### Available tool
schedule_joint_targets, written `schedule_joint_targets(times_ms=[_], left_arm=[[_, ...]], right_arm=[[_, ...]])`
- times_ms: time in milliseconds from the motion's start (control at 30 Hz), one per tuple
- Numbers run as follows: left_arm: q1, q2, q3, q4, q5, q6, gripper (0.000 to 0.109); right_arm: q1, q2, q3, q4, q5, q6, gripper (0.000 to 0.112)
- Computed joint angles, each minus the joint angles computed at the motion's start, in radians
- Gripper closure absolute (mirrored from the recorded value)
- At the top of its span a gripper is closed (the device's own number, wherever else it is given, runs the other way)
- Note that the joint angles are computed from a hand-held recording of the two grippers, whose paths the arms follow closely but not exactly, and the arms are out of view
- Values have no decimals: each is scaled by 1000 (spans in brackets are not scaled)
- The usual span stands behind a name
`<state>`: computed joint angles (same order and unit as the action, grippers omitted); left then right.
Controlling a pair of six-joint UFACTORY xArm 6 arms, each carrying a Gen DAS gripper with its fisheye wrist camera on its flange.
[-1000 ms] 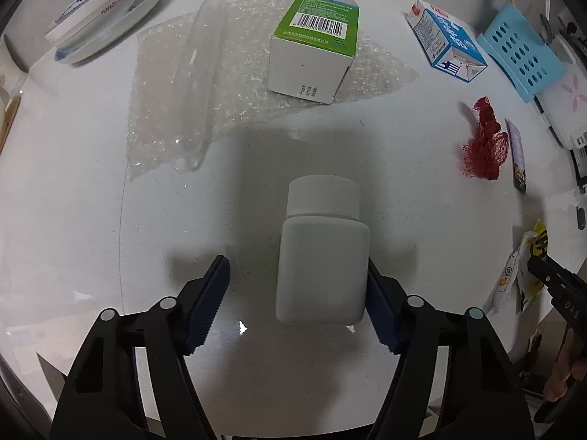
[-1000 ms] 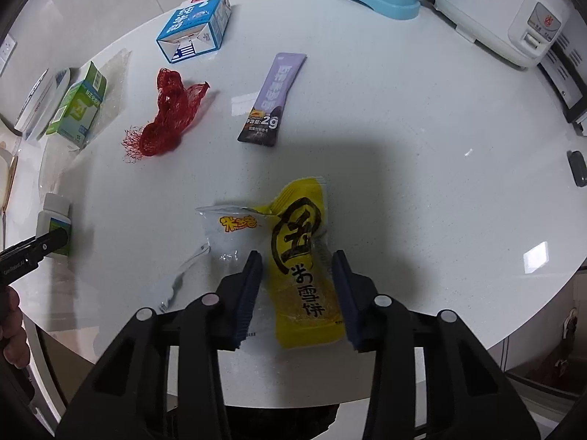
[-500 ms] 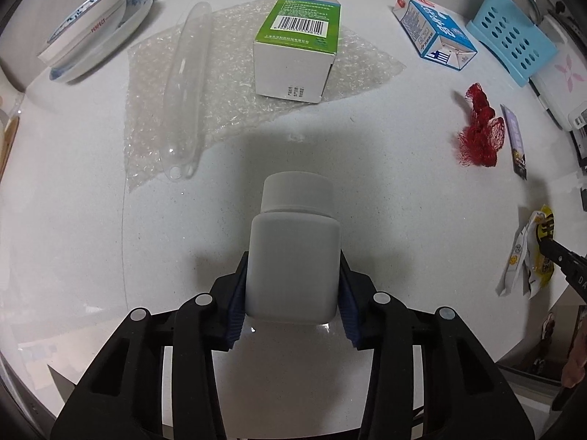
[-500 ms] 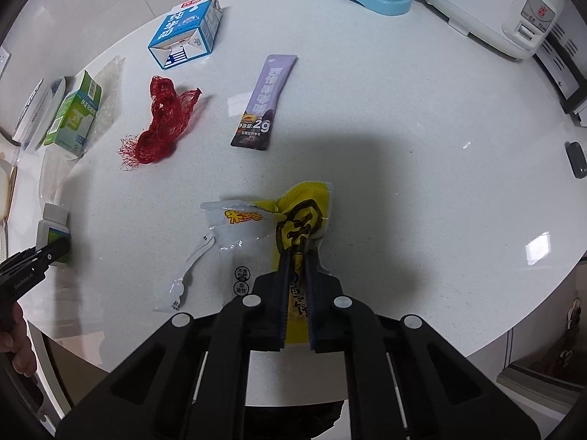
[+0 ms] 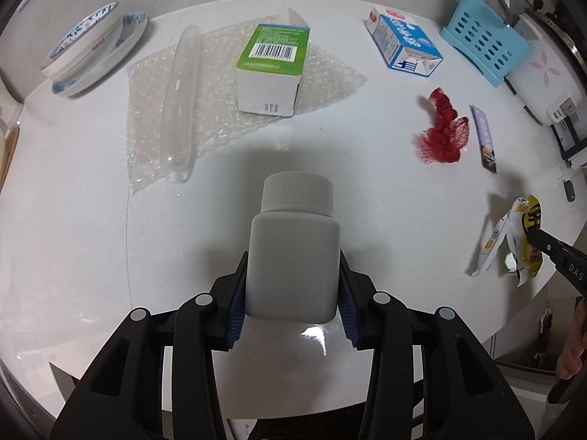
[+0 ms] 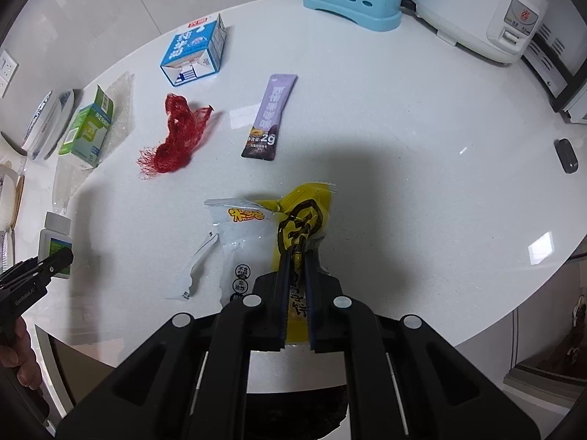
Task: Collect trash
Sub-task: 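Carry the pill bottle and yellow snack bag down over the trash bin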
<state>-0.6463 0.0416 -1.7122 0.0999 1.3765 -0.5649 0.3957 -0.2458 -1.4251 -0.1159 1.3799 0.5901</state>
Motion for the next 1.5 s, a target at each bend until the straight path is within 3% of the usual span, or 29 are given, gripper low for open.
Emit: schedule_joint_targets(times_ms=[533, 1500], left_arm=[[-82, -18, -88, 21, 24, -21, 67], [-278, -149, 55, 52, 9, -155, 67]], right_arm=[[57, -63, -27, -36, 11, 23, 106], [193, -270, 96, -94, 39, 70, 106]])
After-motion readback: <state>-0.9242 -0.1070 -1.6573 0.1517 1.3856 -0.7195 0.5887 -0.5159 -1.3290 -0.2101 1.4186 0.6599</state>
